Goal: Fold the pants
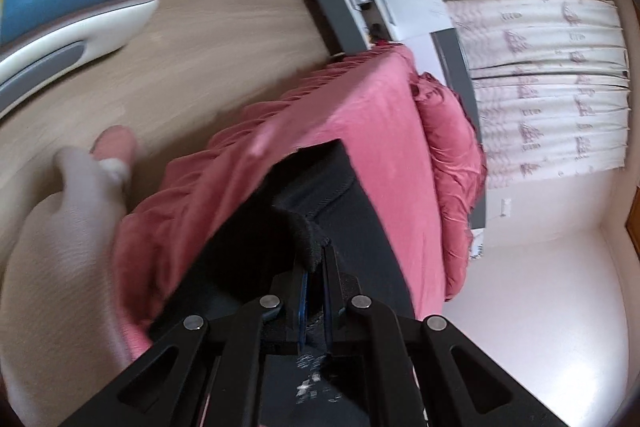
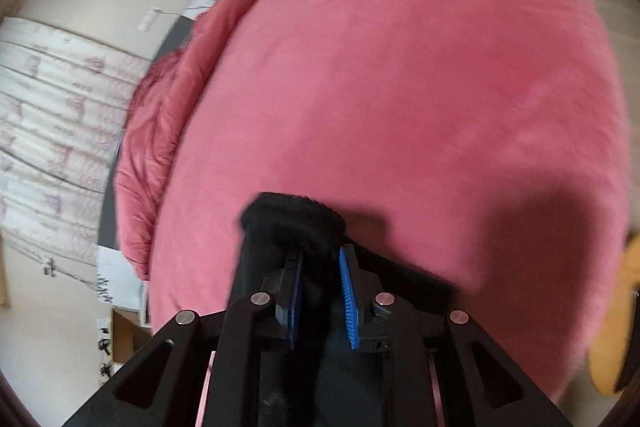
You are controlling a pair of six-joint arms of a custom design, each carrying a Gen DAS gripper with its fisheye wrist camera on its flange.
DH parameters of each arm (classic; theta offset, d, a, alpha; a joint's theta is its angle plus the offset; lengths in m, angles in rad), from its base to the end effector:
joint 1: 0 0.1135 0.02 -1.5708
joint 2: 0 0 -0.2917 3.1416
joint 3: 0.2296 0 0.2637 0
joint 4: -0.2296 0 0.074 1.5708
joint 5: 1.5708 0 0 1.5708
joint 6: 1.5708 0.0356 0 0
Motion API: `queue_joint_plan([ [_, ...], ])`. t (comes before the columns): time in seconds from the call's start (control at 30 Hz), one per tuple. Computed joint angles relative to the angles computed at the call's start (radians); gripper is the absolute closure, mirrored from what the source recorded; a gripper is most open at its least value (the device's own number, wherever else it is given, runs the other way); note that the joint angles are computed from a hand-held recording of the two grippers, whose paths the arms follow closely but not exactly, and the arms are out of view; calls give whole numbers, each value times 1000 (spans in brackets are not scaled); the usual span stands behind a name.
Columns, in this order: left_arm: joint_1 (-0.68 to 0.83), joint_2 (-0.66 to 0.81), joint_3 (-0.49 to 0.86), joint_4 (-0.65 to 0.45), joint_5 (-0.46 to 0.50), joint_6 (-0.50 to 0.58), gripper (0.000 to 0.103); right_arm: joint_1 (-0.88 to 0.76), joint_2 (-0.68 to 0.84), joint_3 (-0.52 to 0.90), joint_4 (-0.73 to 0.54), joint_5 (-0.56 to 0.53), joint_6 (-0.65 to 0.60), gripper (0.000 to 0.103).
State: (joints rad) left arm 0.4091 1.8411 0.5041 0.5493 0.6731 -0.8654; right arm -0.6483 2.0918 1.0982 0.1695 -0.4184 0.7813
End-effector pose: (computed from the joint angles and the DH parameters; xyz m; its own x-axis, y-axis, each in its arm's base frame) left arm 0.2727 0.0940 0.0865 -0.4920 -0.8621 -0.1210 -0.4351 0.3639 -0.8236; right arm 0.3499 -0.2469 0.1059 -0.1817 0.9449 -0.2723 0.6475 0.3233 0.6900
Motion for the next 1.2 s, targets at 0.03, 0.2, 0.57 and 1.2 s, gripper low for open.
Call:
queue_joint_plan([
  [0.03, 2, -10, -15, 2, -28, 10, 96, -9, -8, -42, 37, -5, 2, 83],
  [0.2, 48, -95, -113, 16, -84, 16, 81, -7, -89, -219, 155, -3, 9, 72],
  [0.57, -290, -166, -194, 211, -16, -68, 62, 326, -118, -412, 417, 2, 19, 46],
  [1.2, -472, 196, 90, 228, -148, -356, 59, 426, 48, -354, 649, 5, 94, 44],
])
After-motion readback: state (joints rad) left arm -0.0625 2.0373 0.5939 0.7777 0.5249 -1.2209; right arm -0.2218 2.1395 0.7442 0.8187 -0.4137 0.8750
